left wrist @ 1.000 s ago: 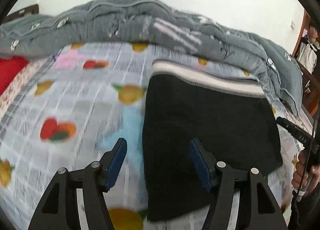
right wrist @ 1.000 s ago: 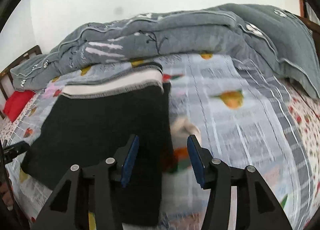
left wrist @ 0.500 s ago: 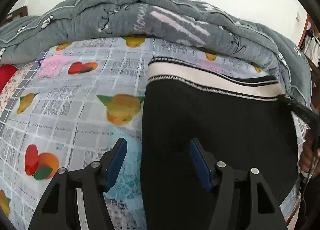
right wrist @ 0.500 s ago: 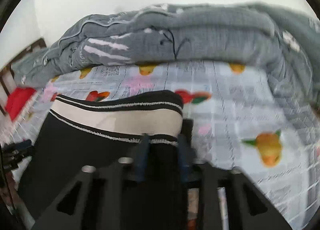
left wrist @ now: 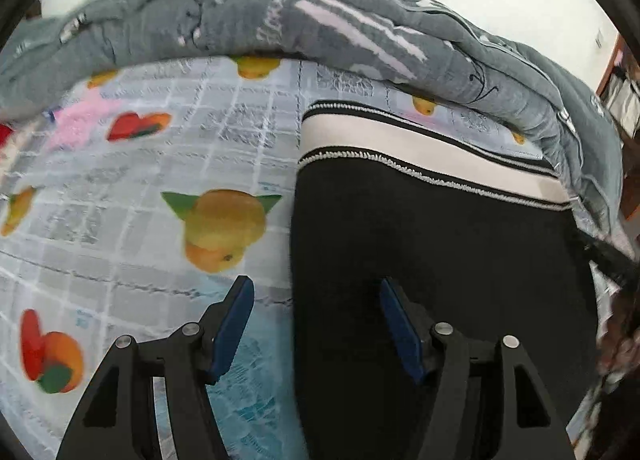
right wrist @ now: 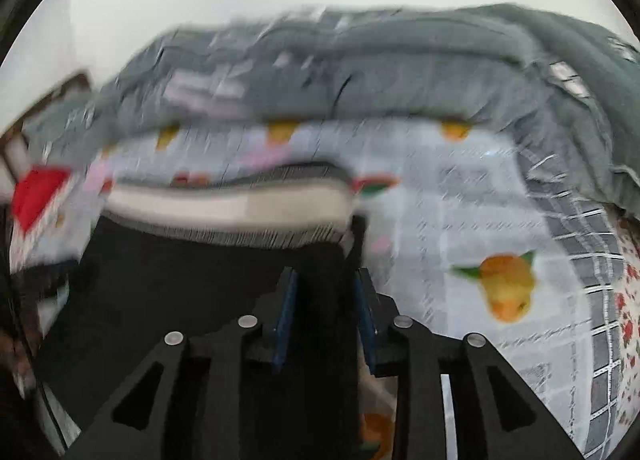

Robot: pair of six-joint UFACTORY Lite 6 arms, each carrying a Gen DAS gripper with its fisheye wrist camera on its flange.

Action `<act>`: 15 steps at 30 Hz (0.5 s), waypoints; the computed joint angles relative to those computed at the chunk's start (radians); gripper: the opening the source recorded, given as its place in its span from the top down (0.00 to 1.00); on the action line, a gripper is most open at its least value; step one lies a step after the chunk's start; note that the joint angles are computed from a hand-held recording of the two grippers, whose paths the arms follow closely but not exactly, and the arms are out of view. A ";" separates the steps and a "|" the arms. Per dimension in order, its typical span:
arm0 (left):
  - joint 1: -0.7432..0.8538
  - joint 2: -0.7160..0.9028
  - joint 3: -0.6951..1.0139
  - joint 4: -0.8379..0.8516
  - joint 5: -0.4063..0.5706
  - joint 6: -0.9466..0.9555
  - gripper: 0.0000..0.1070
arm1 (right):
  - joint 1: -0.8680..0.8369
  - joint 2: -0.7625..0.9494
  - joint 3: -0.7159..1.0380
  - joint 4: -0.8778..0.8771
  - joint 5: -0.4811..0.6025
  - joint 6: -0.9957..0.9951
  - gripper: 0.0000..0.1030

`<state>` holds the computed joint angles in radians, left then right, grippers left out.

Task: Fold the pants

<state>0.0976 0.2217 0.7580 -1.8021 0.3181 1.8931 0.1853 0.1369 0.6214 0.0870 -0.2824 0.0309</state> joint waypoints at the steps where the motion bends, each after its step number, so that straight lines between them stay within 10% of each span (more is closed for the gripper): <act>1: 0.001 0.013 0.012 0.013 0.005 -0.019 0.39 | 0.017 0.012 0.000 0.073 -0.031 -0.046 0.73; 6: -0.016 0.026 0.051 -0.039 -0.039 0.028 0.39 | 0.029 0.106 0.106 0.024 -0.016 0.077 0.75; 15: -0.075 -0.033 0.068 0.080 -0.166 -0.110 0.41 | 0.128 0.194 0.232 0.552 -0.012 -0.427 0.71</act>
<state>0.0224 0.1883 0.8255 -1.7220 0.1518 1.7826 0.3133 0.3308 0.8537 0.6391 -0.2939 -0.3958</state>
